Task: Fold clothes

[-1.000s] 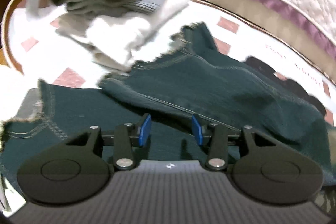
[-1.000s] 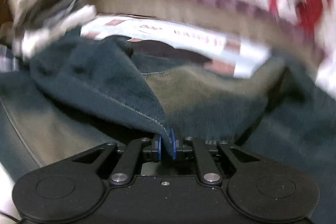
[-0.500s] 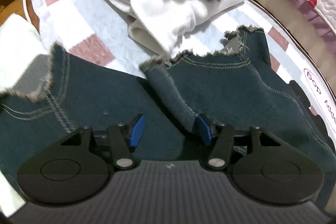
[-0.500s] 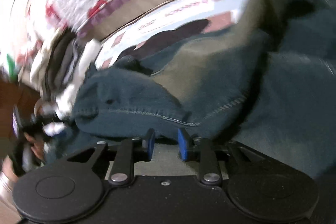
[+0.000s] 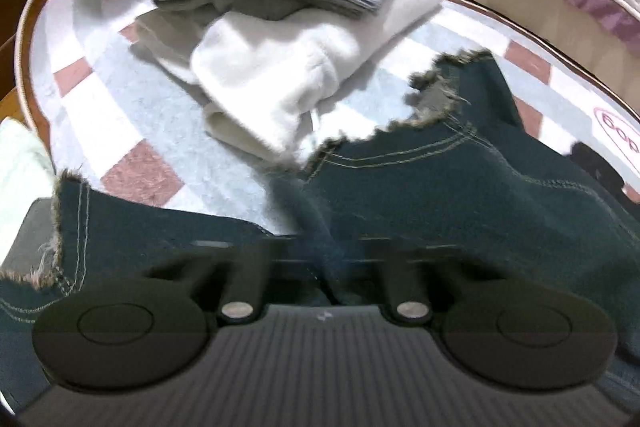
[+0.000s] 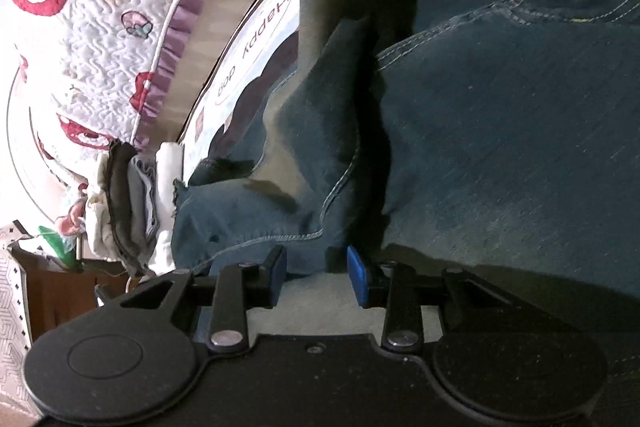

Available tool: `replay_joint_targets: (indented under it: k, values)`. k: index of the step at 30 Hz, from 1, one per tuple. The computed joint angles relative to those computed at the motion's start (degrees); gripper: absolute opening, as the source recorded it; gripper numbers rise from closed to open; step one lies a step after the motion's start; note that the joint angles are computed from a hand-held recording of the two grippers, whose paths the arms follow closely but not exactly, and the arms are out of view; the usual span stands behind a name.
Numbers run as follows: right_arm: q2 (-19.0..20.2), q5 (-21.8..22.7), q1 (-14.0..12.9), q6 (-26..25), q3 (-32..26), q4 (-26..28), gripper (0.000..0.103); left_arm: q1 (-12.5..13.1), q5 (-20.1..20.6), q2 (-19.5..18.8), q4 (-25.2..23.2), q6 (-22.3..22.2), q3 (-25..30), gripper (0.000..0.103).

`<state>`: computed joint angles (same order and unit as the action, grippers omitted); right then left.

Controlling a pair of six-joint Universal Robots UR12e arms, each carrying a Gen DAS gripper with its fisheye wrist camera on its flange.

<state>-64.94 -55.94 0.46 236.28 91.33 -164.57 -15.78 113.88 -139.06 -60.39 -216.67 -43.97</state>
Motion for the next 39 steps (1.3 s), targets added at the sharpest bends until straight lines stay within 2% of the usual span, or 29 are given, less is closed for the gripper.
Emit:
replay_joint_targets:
  k: [4, 8, 10, 12, 14, 15, 17, 19, 21, 23, 26, 29, 31, 33, 35, 37, 39]
  values:
    - [0.00, -1.91, 0.01, -0.96, -0.02, -1.15, 0.042, -1.19, 5.65, 0.40, 5.74, 9.01, -0.49, 0.003]
    - [-0.81, -2.56, -0.27, -9.46, -0.64, 3.30, 0.042, -1.14, 5.82, 1.01, 14.55, 17.69, 0.47, 0.003]
    - [-0.83, -2.64, -0.42, -9.49, -0.42, 2.00, 0.042, -0.67, 4.10, 2.03, 19.26, 18.64, 0.62, 0.003]
    - [-0.44, -1.32, -0.73, -6.53, 0.19, -1.46, 0.042, -0.27, 3.16, 4.32, 25.13, 16.37, -1.99, 0.003]
    - [-0.21, -0.96, -0.78, -4.88, 0.60, -3.30, 0.042, -0.10, 4.94, 7.04, 30.54, 13.41, -6.77, 0.003]
    - [-0.14, -1.05, -0.76, -4.11, 0.75, -3.96, 0.042, 0.05, 6.29, 8.50, 30.47, 11.09, -9.48, 0.003]
    - [0.00, -1.23, -0.72, -2.58, 1.02, -5.29, 0.042, 0.54, 6.93, 11.44, 26.79, 5.44, -14.76, 0.003]
    - [0.30, -1.05, -0.81, -0.36, 1.27, -7.28, 0.043, 1.17, 5.09, 14.08, 22.30, -0.65, -19.90, 0.003]
    - [0.80, -0.84, -0.77, 2.09, 1.24, -9.22, 0.047, 1.72, 1.51, 16.10, 19.17, -7.35, -24.14, 0.003]
    - [1.31, -0.37, -0.67, 3.90, 0.94, -10.66, 0.048, 1.96, -0.17, 16.80, 16.89, -11.08, -26.36, 0.002]
    - [1.60, -0.54, -0.29, 3.04, 0.23, -9.82, 0.048, 1.93, 0.38, 16.37, 16.48, -10.06, -26.65, 0.002]
    - [1.15, -3.87, 0.65, -1.15, -0.54, -5.96, 0.048, 1.42, 1.84, 15.66, 17.56, -6.97, -25.34, 0.002]
    - [0.59, -7.35, 1.48, -6.42, -1.33, -1.83, 0.048, 0.84, 3.80, 15.10, 18.42, -3.54, -24.44, 0.002]
    - [-0.08, -12.59, 2.60, -13.81, -2.48, 3.10, 0.048, 0.29, 5.73, 14.57, 19.47, -0.17, -23.70, 0.002]
    - [-0.27, -15.15, 3.19, -17.53, -3.29, 4.95, 0.048, -0.02, 7.74, 14.34, 19.85, 1.66, -23.52, 0.003]
    - [-0.34, -16.28, 3.49, -19.08, -3.66, 5.54, 0.048, 0.35, 7.48, 14.51, 18.36, 0.38, -23.84, 0.003]
    - [-0.39, -17.22, 3.75, -20.22, -3.93, 6.00, 0.048, 1.34, 3.94, 15.33, 15.16, -4.64, -24.60, 0.003]
